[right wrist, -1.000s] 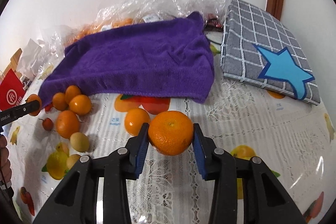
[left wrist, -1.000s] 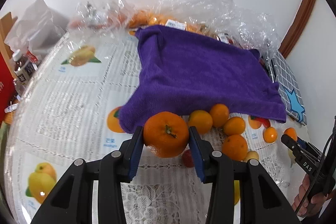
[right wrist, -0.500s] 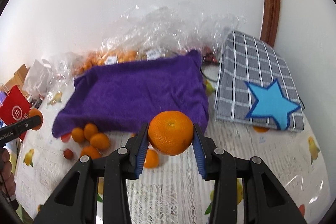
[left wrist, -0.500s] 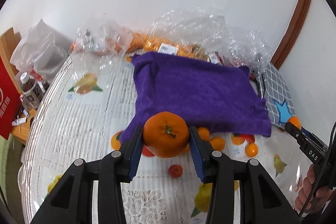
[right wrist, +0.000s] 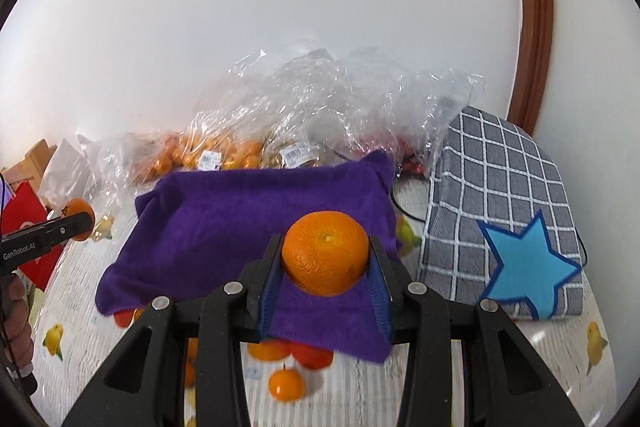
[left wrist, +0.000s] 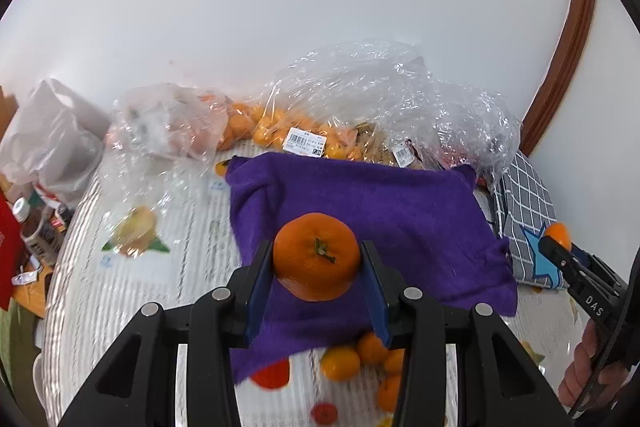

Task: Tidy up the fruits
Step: 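Close the right tool on an orange while the left tool grasps a large orange, then lower the right tool's orange onto the towel and open while the left does likewise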

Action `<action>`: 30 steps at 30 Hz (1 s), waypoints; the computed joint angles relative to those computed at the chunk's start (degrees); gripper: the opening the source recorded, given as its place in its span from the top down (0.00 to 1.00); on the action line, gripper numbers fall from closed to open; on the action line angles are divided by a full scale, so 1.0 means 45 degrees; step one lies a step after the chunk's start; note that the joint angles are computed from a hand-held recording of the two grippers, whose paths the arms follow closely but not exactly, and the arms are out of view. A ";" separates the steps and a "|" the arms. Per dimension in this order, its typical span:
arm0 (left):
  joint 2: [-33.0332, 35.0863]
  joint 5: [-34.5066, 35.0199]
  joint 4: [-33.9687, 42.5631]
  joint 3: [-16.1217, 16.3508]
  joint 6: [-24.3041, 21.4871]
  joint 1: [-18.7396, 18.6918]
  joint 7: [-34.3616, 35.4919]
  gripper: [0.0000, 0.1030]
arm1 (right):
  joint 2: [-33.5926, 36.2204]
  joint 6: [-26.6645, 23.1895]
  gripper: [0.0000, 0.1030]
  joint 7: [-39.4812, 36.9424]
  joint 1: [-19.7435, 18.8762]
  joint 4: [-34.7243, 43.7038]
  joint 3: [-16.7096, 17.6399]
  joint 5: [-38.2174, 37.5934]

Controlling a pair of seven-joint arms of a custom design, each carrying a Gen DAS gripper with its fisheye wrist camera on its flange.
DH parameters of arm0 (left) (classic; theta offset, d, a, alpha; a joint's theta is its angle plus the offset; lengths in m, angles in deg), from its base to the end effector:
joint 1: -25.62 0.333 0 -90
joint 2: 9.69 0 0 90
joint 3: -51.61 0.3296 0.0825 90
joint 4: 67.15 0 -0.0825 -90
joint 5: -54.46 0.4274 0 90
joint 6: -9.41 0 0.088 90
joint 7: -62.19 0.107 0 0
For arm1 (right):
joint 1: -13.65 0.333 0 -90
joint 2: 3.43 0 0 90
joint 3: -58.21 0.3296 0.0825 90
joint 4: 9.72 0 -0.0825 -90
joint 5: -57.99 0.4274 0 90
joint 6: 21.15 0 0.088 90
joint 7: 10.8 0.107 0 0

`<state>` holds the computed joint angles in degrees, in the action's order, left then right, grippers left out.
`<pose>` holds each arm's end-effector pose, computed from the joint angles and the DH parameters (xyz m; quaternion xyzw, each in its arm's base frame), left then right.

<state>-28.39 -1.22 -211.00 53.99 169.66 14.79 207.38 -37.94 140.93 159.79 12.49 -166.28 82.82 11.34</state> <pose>0.4917 -0.0337 0.4388 -0.5545 0.7346 -0.3657 0.1387 0.3756 0.1974 0.4257 -0.5479 0.7212 -0.3143 0.2844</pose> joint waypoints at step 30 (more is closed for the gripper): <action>0.3946 -0.0560 0.1793 -0.2264 0.1067 0.1214 0.1033 0.60 | 0.6297 0.1000 0.61 0.4044 0.0611 0.2913 -0.2448 -0.6192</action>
